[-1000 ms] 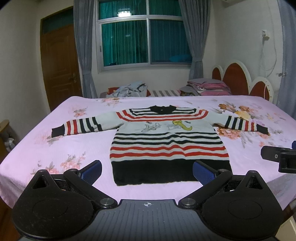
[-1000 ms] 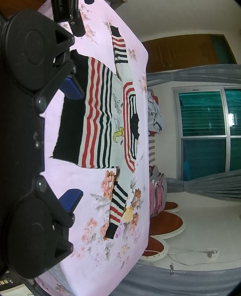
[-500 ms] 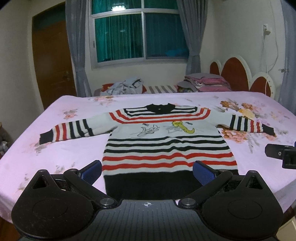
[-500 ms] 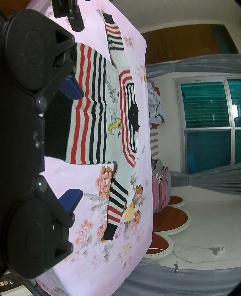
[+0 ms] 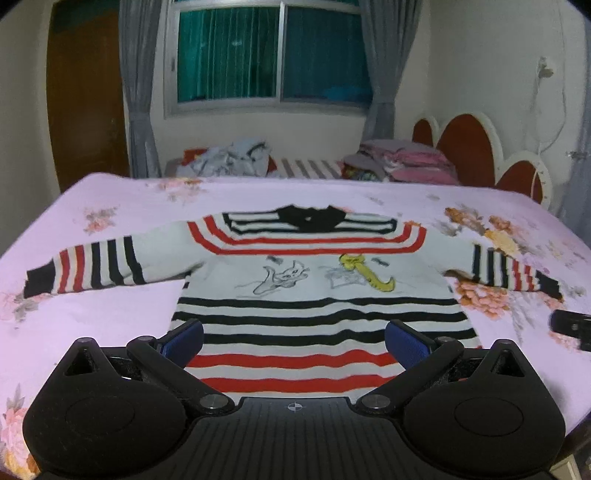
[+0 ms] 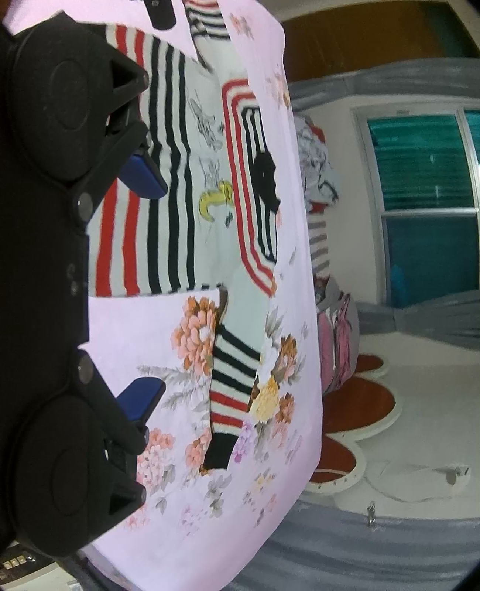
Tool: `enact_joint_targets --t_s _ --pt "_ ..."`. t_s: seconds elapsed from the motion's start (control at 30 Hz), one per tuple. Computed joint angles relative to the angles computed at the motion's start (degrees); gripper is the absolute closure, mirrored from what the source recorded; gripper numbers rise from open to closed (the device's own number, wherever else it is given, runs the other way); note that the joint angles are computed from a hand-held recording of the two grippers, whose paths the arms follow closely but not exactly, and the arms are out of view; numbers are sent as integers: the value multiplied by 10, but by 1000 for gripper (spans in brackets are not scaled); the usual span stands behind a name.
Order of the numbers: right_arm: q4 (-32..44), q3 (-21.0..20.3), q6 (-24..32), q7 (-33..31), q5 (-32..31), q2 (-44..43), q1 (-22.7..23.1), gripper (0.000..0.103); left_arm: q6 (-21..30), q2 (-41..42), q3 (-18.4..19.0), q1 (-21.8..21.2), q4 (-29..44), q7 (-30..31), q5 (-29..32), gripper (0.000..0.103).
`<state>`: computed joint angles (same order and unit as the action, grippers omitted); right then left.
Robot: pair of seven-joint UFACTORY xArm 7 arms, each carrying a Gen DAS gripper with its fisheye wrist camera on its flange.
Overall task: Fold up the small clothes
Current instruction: 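Grasp the black sleeve cuff with the right tool while the left tool approaches the sweater body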
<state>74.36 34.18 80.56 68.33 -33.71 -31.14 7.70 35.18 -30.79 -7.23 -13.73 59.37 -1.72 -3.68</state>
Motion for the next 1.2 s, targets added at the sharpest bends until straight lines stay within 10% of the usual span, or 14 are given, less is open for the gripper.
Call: enact_joint_targets --t_s 0.33,0.57,0.8,1.2 --pt "-77 -61 -35 28 8 -56 -19 7 -22 95 -30 -1 58 -24 36 0" --pt "-168 -144 -139 15 19 -110 -55 25 -62 170 -99 45 118 -174 198 0" --pt "-254 -241 -276 11 54 -122 -132 68 20 320 -94 -24 287 -246 247 0" --pt "-331 -315 -440 5 150 -76 -233 67 204 562 -37 -173 618 -222 255 0"
